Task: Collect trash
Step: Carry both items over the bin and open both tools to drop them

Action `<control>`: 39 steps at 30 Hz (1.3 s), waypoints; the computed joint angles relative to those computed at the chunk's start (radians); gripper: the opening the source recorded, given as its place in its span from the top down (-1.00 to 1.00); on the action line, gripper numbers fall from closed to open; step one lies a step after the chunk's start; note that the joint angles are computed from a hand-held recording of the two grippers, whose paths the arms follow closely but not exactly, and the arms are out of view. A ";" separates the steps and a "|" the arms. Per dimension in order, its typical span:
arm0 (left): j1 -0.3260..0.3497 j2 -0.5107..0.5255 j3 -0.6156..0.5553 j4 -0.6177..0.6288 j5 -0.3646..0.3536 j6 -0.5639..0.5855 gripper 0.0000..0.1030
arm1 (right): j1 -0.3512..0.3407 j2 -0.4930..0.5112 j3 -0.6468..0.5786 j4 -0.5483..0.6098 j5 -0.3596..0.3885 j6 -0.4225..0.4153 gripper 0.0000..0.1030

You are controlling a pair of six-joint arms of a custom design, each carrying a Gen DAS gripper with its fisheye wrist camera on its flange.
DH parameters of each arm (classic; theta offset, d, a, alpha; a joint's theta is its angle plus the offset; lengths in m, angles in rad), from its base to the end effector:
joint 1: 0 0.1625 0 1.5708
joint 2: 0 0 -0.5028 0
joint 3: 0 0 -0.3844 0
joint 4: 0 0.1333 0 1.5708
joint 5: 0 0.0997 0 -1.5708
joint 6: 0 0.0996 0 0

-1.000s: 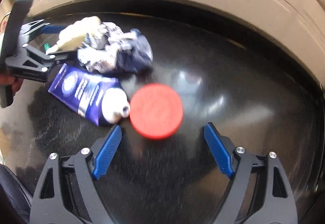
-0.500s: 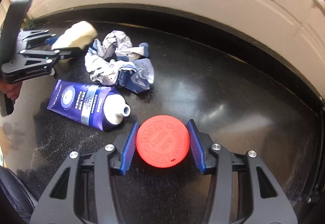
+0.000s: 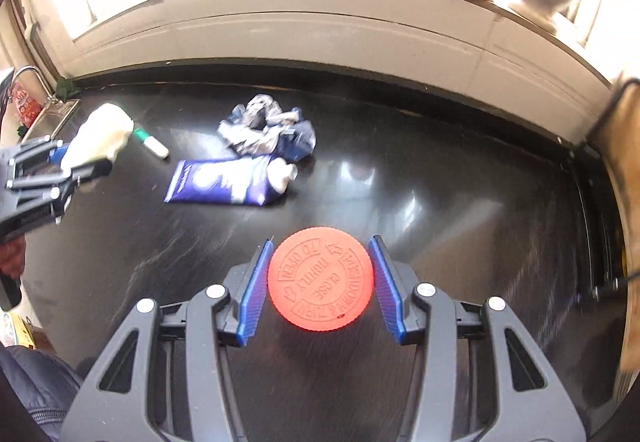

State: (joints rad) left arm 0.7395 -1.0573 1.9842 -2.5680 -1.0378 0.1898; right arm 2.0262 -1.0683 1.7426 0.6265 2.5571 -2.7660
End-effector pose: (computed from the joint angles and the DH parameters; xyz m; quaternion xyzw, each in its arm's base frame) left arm -0.3070 -0.5289 0.2145 0.4630 0.8457 -0.1152 0.2391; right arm 0.2479 -0.3919 0.2836 -0.0288 -0.8747 0.2978 0.3813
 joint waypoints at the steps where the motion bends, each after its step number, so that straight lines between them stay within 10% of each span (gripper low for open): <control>1: -0.007 -0.015 0.014 0.010 -0.001 -0.006 0.24 | 0.017 0.000 0.012 0.011 0.002 0.029 0.05; 8: -0.063 -0.110 0.159 0.030 -0.006 -0.081 0.24 | 0.101 0.019 0.079 0.056 0.002 0.179 0.05; 19: -0.101 -0.171 0.194 0.029 0.028 -0.133 0.24 | 0.156 0.034 0.074 0.055 0.004 0.186 0.05; 32: -0.079 -0.404 0.247 0.157 0.257 -0.346 0.24 | 0.177 0.234 -0.222 0.046 -0.202 -0.197 0.05; 39: -0.070 -0.640 0.270 0.503 0.442 -0.687 0.24 | 0.215 0.483 -0.544 0.170 -0.430 -0.420 0.05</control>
State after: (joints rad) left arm 0.6691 -1.6978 2.2546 -2.0646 -0.5961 -0.4971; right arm 2.2410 -0.5855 1.1988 0.7962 2.1273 -3.1864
